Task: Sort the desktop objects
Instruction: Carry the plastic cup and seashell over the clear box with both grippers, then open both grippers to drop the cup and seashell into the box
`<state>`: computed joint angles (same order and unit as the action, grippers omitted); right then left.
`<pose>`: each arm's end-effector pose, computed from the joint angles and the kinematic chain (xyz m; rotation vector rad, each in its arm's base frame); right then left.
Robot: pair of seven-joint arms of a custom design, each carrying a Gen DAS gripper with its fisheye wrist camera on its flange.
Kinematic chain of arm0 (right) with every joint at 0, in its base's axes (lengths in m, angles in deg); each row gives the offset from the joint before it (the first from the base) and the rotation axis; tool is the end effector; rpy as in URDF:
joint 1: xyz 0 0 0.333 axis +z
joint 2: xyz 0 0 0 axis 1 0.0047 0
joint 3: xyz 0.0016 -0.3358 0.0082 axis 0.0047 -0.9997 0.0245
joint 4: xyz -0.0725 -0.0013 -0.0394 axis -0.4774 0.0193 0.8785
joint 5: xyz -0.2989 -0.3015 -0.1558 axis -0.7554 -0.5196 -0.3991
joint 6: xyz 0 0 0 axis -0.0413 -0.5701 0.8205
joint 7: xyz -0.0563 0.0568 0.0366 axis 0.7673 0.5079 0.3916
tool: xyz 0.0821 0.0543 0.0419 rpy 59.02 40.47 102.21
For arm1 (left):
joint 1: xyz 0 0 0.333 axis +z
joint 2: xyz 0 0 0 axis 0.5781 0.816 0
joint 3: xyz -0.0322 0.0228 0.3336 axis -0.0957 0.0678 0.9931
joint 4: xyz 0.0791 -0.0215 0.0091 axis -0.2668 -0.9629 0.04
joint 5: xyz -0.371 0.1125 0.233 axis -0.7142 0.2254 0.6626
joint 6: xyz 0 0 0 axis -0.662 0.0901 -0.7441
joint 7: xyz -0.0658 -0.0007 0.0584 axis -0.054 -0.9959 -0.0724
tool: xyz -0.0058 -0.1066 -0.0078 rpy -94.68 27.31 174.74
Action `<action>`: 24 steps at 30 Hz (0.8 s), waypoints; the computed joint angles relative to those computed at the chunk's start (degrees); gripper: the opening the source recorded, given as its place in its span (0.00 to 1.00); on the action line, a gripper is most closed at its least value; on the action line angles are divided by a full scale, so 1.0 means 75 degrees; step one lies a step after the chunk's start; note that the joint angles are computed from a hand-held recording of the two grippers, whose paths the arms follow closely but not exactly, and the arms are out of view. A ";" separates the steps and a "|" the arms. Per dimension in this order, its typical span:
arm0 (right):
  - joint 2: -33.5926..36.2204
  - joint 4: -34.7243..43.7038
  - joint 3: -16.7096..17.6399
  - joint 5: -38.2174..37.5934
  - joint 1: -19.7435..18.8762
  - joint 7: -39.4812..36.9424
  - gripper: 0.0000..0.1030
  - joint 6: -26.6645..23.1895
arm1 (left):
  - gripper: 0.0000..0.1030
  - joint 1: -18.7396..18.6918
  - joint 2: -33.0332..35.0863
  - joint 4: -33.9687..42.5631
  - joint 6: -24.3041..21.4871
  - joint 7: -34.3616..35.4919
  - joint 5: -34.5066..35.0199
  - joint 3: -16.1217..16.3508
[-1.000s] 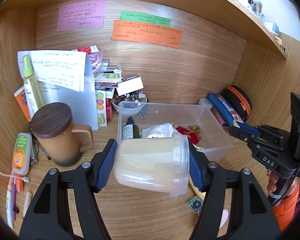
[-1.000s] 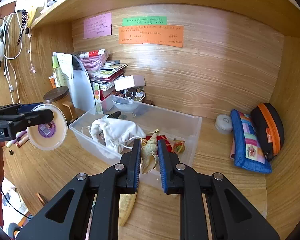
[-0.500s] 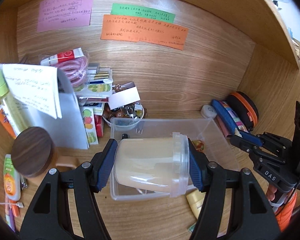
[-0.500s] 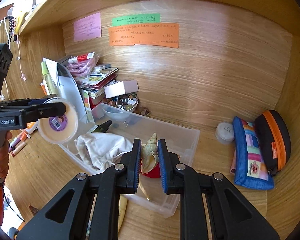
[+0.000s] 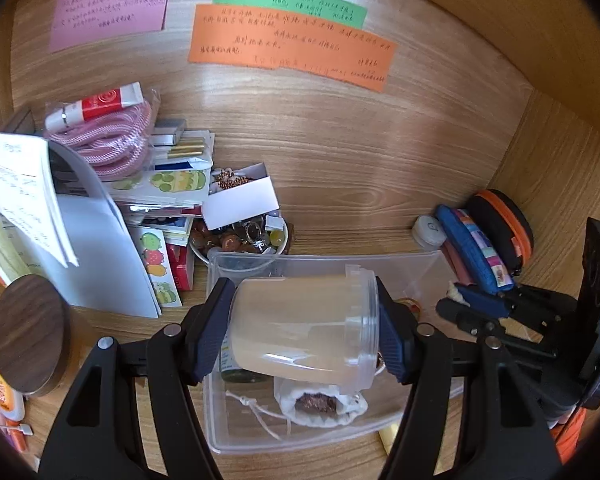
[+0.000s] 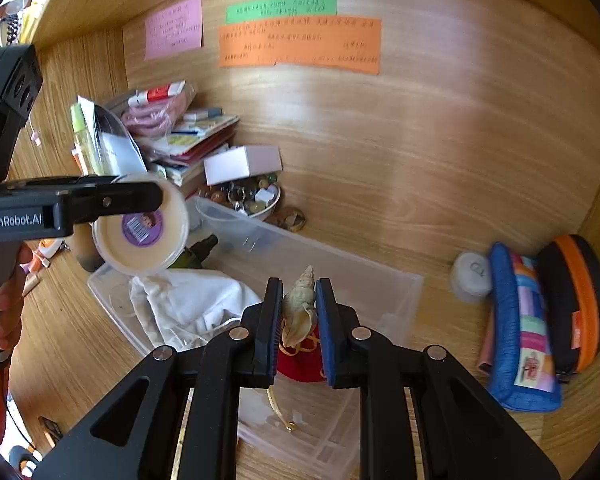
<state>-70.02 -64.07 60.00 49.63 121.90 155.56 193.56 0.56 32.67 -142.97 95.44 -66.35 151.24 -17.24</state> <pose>0.5741 0.3273 0.3231 -2.0220 1.1625 -0.5724 0.5902 -0.4509 0.3516 -1.6895 1.9005 -1.0699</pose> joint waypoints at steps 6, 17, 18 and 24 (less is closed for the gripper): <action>0.0322 0.0311 0.0449 -0.0356 -0.0492 0.0190 0.15 -0.0367 | 0.63 0.0308 0.0422 0.0247 0.0070 0.0939 -0.1017 -0.0287; 0.0726 0.0687 0.0240 -0.0811 -0.0330 0.0596 0.15 -0.0878 | 0.63 0.0085 0.0905 0.0532 0.0063 0.2586 -0.2641 -0.0166; 0.0738 0.0699 0.0172 -0.0844 -0.0269 0.0637 0.15 -0.0897 | 0.63 -0.0027 0.0917 0.0538 0.0068 0.2603 -0.2693 -0.0042; 0.0879 0.0794 -0.0880 -0.1071 0.0728 0.0982 0.15 -0.1026 | 0.63 -0.0722 0.0958 0.0529 0.0091 0.2592 -0.2787 0.0716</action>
<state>-63.42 -58.12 53.41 41.60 127.36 162.92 185.86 -4.85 39.86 -139.01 96.12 -46.92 130.34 -11.87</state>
